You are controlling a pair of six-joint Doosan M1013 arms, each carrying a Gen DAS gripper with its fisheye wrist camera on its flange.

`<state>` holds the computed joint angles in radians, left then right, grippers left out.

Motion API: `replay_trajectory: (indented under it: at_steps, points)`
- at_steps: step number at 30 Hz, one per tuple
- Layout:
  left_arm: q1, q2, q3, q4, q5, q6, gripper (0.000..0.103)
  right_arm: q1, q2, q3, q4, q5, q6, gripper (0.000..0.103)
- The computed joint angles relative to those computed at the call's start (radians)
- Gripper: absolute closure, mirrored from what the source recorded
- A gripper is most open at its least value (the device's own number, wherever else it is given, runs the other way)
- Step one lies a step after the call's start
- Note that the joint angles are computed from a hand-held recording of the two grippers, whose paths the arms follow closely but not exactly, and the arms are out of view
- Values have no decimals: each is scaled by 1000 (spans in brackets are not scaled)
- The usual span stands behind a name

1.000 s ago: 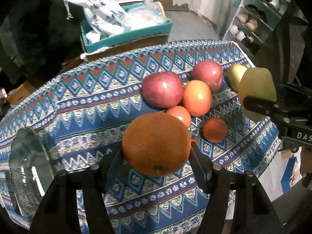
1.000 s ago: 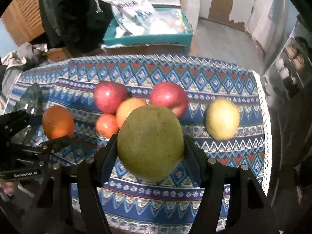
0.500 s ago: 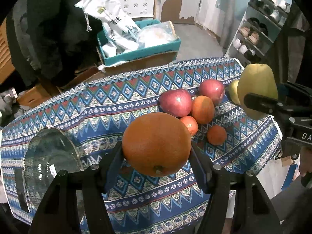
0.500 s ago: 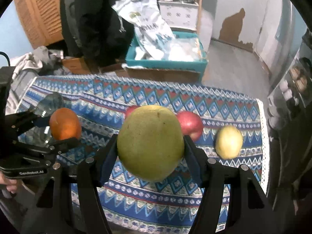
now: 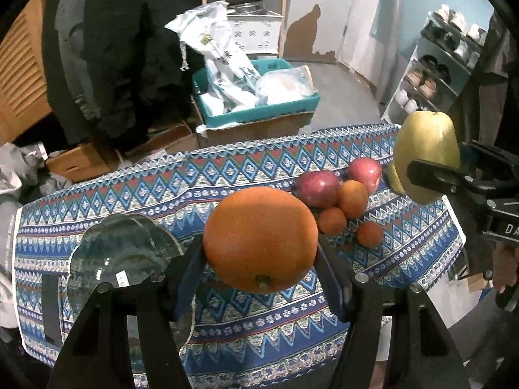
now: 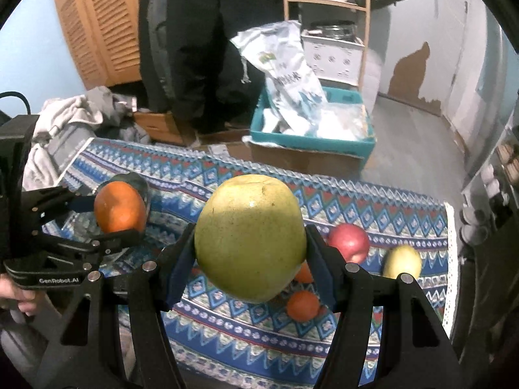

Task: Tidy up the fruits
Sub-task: 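Lift and carry the green pear with the right gripper while the left carries the orange to the bowl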

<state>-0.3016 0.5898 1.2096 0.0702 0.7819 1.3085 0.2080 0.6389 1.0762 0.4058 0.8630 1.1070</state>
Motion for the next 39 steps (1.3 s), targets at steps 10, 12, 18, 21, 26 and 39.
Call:
replay_trajectory:
  at_steps: [10, 12, 18, 21, 26, 39]
  points:
    - [31, -31, 48, -14, -25, -29, 36, 32, 22, -53, 42, 37, -32, 39]
    - [39, -36, 58, -18, -29, -35, 36, 39, 30, -66, 49, 51, -35, 39]
    - [62, -51, 92, -6, -36, -68, 36, 68, 63, -119, 57, 97, -36, 39]
    - [74, -60, 111, 1, -43, -88, 36, 86, 81, -146, 59, 122, -41, 39]
    - [94, -71, 138, 7, -50, -113, 36, 110, 108, -182, 58, 157, -41, 39]
    - [149, -81, 212, 21, -45, -178, 36, 181, 206, -306, 47, 286, -29, 38]
